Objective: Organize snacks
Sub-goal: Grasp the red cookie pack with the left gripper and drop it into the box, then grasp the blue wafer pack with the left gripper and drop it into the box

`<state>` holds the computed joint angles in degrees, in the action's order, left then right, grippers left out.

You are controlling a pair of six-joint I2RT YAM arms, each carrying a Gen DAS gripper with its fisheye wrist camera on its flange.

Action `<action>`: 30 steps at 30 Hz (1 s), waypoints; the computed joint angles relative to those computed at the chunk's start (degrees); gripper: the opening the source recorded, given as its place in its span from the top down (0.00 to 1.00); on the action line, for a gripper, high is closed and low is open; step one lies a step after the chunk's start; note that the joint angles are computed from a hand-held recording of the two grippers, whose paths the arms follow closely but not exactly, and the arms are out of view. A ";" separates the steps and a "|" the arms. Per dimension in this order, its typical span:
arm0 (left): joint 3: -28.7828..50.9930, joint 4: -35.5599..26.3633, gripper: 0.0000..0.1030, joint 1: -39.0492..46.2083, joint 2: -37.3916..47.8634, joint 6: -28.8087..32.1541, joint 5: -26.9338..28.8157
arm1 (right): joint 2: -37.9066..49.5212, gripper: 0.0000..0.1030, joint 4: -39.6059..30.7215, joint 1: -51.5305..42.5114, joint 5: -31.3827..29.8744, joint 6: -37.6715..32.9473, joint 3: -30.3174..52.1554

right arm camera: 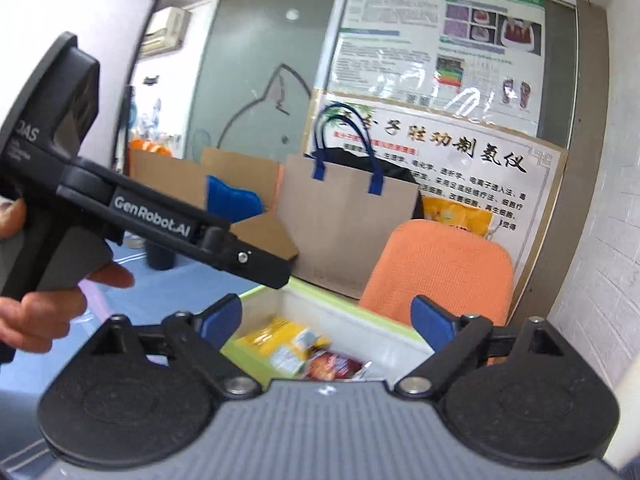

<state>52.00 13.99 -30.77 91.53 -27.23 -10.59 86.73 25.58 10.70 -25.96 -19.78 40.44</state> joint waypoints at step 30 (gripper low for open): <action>-19.08 2.56 0.52 -16.91 3.68 -13.48 -5.51 | 5.47 0.11 9.79 24.65 20.29 18.40 -22.40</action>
<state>32.92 16.55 -47.69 95.21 -40.72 -16.10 92.19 35.37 35.35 -5.67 -1.38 18.05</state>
